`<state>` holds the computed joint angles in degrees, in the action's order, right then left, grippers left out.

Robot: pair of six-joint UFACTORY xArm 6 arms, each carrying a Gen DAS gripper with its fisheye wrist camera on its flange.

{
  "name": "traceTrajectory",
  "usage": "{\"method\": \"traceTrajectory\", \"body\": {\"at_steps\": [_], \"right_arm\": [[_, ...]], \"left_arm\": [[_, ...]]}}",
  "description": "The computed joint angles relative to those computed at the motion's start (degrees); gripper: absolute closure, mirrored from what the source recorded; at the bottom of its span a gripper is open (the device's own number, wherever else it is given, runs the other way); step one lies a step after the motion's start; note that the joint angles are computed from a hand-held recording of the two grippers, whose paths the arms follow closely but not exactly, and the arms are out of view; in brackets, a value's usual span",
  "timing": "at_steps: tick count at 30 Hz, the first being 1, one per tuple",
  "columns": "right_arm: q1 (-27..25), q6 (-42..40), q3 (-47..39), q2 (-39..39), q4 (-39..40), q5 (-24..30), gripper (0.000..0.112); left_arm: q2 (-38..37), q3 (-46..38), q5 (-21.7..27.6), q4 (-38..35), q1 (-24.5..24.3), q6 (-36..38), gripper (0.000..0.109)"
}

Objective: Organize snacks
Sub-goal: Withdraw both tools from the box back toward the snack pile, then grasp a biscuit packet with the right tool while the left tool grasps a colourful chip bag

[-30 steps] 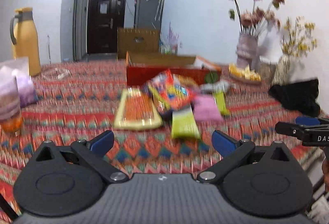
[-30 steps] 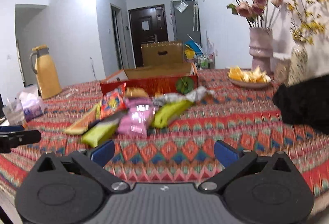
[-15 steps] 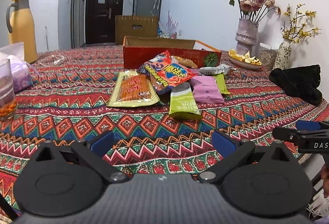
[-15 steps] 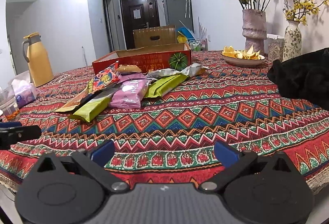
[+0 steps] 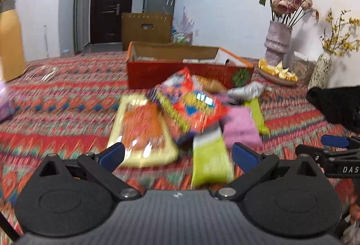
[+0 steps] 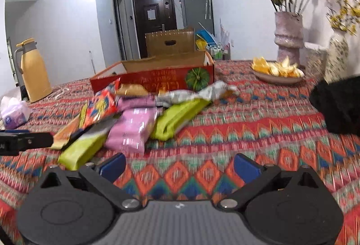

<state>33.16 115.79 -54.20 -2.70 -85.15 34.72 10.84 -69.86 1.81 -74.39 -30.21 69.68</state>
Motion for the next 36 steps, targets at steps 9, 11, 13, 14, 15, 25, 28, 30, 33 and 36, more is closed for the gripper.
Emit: {"method": "traceTrajectory", "body": {"at_steps": [9, 11, 13, 14, 15, 25, 28, 30, 33, 36], "right_arm": [[-9.50, -3.62, -13.59, 8.46, -5.05, -11.23, 0.026], [-10.97, -4.86, -16.77, 10.98, -4.61, -13.54, 0.030], [-12.46, -6.92, -19.86, 13.57, -3.31, -16.07, 0.031], [-13.09, -7.84, -21.30, 14.88, -2.54, -17.29, 0.032], [-13.74, -9.13, -23.04, 16.47, -1.12, -18.89, 0.032], [-14.27, -50.25, -44.11, 37.47, 44.82, -25.80, 0.058], [-14.55, -50.05, -45.95, 39.62, 46.27, -27.84, 0.066], [-14.98, -46.54, -45.64, 39.54, 43.16, -29.13, 0.070], [-15.21, -35.84, -44.75, 37.74, 31.34, -27.23, 0.073], [-15.16, -27.52, -41.20, 33.94, 22.11, -25.90, 0.074]], "left_arm": [[19.33, -24.67, 6.35, 35.39, 2.59, -38.13, 0.006], [23.03, -29.01, 7.89, 43.10, 3.33, -45.47, 0.012], [25.74, -32.41, 10.40, 47.49, 4.17, -50.59, 0.028], [26.70, -33.62, 11.61, 46.24, 4.48, -49.95, 0.031], [27.15, -34.05, 11.81, 43.96, 4.63, -48.34, 0.032], [26.09, -32.89, 13.26, 24.11, 5.36, -30.35, 0.047], [27.47, -34.74, 14.37, 24.29, 5.67, -32.54, 0.039], [27.81, -35.18, 14.32, 23.09, 5.66, -31.58, 0.043], [27.37, -34.56, 13.21, 20.92, 5.32, -28.74, 0.056], [25.58, -32.56, 12.14, 19.43, 4.98, -27.13, 0.061]]}}
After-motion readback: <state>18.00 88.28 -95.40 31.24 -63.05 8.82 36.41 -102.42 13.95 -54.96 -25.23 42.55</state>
